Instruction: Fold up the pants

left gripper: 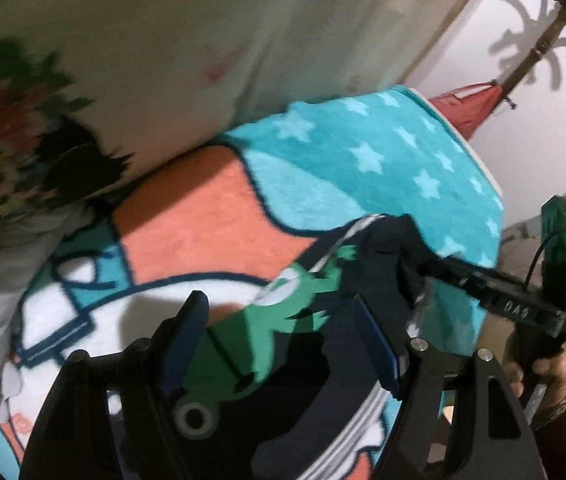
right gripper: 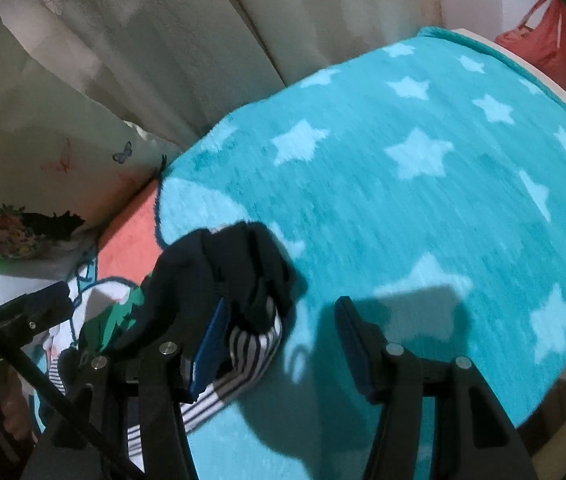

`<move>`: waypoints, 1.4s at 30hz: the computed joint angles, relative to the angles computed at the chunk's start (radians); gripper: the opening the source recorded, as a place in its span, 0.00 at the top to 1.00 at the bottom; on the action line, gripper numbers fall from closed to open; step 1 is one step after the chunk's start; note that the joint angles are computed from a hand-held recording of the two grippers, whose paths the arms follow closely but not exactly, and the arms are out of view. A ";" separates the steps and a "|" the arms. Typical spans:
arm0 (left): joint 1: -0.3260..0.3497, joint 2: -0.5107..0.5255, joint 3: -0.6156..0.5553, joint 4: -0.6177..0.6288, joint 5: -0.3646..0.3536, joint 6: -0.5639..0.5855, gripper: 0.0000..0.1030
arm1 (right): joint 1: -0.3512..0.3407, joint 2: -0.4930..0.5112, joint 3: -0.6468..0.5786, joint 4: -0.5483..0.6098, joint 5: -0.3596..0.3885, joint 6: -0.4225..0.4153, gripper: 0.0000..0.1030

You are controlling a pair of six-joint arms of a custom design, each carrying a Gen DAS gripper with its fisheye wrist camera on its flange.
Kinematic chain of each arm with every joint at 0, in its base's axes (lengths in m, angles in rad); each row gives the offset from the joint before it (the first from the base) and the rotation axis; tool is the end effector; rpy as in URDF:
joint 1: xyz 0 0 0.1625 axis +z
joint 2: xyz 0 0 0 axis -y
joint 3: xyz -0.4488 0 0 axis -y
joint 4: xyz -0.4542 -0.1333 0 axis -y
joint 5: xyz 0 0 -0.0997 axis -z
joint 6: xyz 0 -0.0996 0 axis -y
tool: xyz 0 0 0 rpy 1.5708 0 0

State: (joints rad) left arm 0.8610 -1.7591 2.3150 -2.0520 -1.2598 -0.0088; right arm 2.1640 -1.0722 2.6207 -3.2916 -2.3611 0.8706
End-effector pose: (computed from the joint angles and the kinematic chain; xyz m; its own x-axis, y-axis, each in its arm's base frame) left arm -0.1326 -0.4057 0.2617 -0.7129 0.6311 -0.3058 0.6436 0.7620 0.0719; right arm 0.2391 -0.2428 0.0506 -0.8410 0.4363 0.3200 0.1433 0.7499 -0.6458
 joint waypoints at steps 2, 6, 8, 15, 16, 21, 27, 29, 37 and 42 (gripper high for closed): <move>-0.003 0.024 -0.011 -0.005 -0.017 -0.009 0.28 | 0.012 -0.006 0.002 0.024 0.005 0.042 0.41; -0.007 0.091 -0.021 -0.064 -0.051 -0.002 0.28 | 0.019 0.016 0.004 -0.011 0.008 0.047 0.41; -0.010 0.134 -0.024 -0.083 -0.053 0.003 0.28 | 0.010 0.039 0.002 -0.047 0.008 0.022 0.41; -0.064 0.299 -0.031 -0.144 0.010 0.017 0.28 | -0.054 0.114 0.006 -0.225 0.037 -0.138 0.41; -0.060 0.325 -0.039 -0.155 0.005 0.010 0.28 | -0.062 0.120 0.007 -0.240 0.041 -0.157 0.41; -0.050 0.436 -0.085 -0.162 -0.038 -0.022 0.28 | -0.111 0.155 0.016 -0.347 0.087 -0.286 0.41; -0.078 0.497 -0.105 -0.129 -0.032 -0.018 0.37 | -0.145 0.180 0.010 -0.427 0.144 -0.397 0.45; -0.080 0.502 -0.115 -0.098 -0.050 -0.010 0.82 | -0.164 0.182 0.009 -0.437 0.187 -0.422 0.65; -0.062 0.417 -0.110 -0.084 -0.100 -0.026 0.90 | -0.142 0.122 0.010 -0.384 0.235 -0.403 0.78; -0.063 0.293 -0.071 -0.090 -0.100 -0.044 0.90 | -0.035 0.107 -0.052 -0.246 0.183 -0.375 0.78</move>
